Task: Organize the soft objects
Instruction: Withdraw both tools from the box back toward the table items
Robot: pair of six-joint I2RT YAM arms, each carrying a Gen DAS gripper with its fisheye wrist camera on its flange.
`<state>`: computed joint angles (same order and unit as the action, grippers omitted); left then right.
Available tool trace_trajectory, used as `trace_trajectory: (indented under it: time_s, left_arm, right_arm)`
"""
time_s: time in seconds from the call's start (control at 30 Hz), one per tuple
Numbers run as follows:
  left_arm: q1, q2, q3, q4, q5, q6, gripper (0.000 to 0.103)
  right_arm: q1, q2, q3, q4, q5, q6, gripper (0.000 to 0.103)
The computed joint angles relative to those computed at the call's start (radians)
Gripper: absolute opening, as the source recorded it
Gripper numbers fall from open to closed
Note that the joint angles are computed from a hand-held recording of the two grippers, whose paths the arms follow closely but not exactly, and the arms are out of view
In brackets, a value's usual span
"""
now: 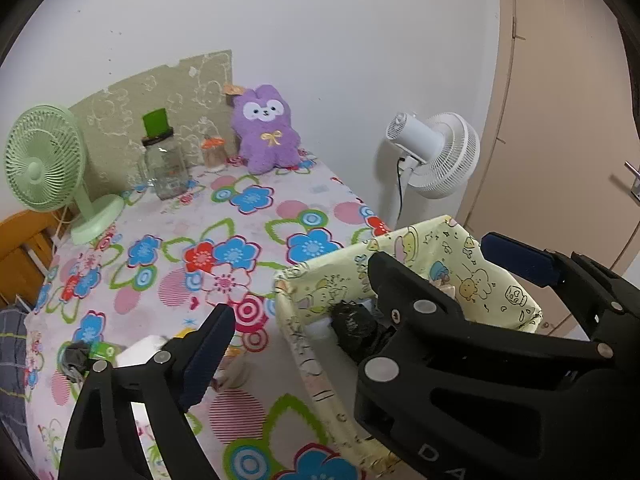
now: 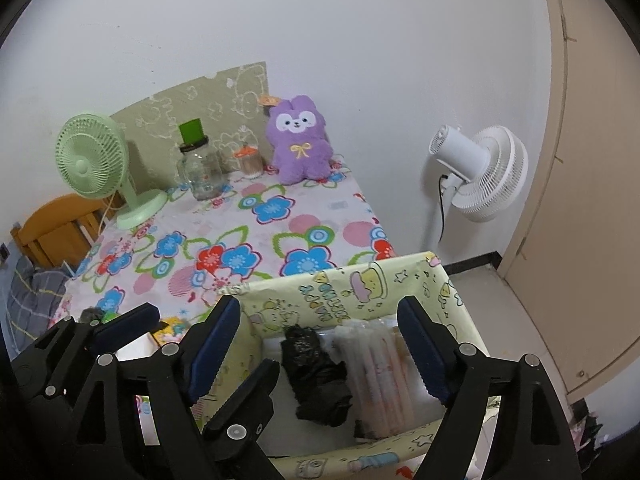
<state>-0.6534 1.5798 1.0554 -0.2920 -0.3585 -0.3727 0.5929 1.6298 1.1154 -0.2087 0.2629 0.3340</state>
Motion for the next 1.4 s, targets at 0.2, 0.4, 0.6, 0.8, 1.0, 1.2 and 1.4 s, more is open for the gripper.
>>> trace_trajectory:
  time_s: [0.2, 0.4, 0.6, 0.8, 1.0, 1.2, 1.4]
  left_arm:
    - [0.007, -0.075, -0.046, -0.005, -0.026, 0.006, 0.095]
    - [0.009, -0.154, -0.082, -0.027, -0.061, 0.014, 0.097]
    - [0.02, -0.238, -0.126, -0.038, -0.079, 0.028, 0.098]
    - [0.023, -0.304, -0.158, -0.055, -0.112, 0.034, 0.098]
    - [0.045, -0.367, -0.194, -0.069, -0.115, 0.039, 0.099]
    - [0.077, -0.417, -0.226, -0.082, -0.115, 0.046, 0.1]
    - [0.123, -0.458, -0.263, -0.08, -0.098, 0.06, 0.1]
  right_arm:
    - [0.046, -0.022, 0.008, -0.009, 0.041, 0.009, 0.083]
    - [0.095, -0.034, 0.028, -0.019, 0.074, 0.015, 0.084]
    - [0.153, -0.045, 0.045, -0.026, 0.117, 0.014, 0.088]
    - [0.198, -0.047, 0.067, -0.033, 0.146, 0.013, 0.09]
    - [0.243, -0.038, 0.09, -0.044, 0.178, 0.018, 0.091]
    - [0.277, -0.012, 0.12, -0.047, 0.191, 0.023, 0.091]
    - [0.309, 0.038, 0.165, -0.053, 0.21, 0.037, 0.096]
